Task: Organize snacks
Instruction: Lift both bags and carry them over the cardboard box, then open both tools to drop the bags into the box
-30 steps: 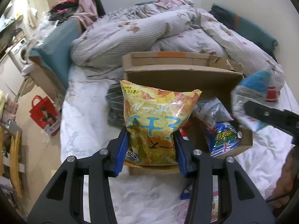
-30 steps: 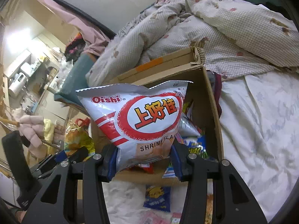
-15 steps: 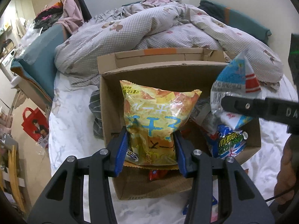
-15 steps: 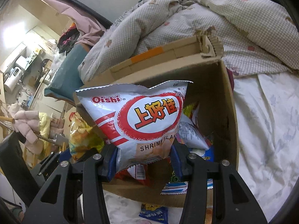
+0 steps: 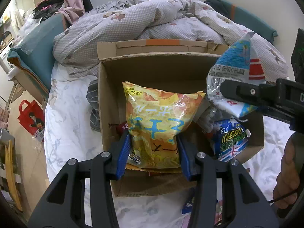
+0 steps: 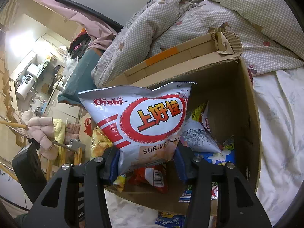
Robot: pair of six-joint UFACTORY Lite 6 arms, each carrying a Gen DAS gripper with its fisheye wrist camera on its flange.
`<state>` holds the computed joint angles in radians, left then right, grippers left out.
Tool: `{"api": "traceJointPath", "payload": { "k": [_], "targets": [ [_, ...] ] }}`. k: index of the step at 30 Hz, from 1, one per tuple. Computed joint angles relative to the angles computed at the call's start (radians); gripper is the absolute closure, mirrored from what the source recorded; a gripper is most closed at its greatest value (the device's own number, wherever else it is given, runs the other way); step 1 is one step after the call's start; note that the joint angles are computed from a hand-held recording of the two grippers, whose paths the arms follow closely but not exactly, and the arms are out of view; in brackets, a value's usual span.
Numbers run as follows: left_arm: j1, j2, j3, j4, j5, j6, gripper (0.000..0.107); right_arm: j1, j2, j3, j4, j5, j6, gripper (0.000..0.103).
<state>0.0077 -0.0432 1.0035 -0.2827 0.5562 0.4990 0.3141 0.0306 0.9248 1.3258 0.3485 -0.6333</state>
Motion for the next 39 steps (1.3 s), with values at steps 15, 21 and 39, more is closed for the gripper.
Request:
{"api": "traceJointPath", "payload": {
  "k": [15, 21, 39],
  "targets": [
    [0.069, -0.012, -0.005, -0.165, 0.044, 0.110, 0.023, -0.020, -0.071, -0.041, -0.174, -0.074, 0.204, 0.010],
    [0.082, -0.001, 0.002, -0.160, 0.049, 0.094, 0.023, -0.031, -0.078, -0.044, -0.211, -0.065, 0.244, 0.009],
    [0.169, -0.125, -0.046, -0.180, 0.102, 0.135, 0.023, 0.004, -0.240, -0.124, -0.513, -0.044, 0.564, 0.010]
  ]
}}
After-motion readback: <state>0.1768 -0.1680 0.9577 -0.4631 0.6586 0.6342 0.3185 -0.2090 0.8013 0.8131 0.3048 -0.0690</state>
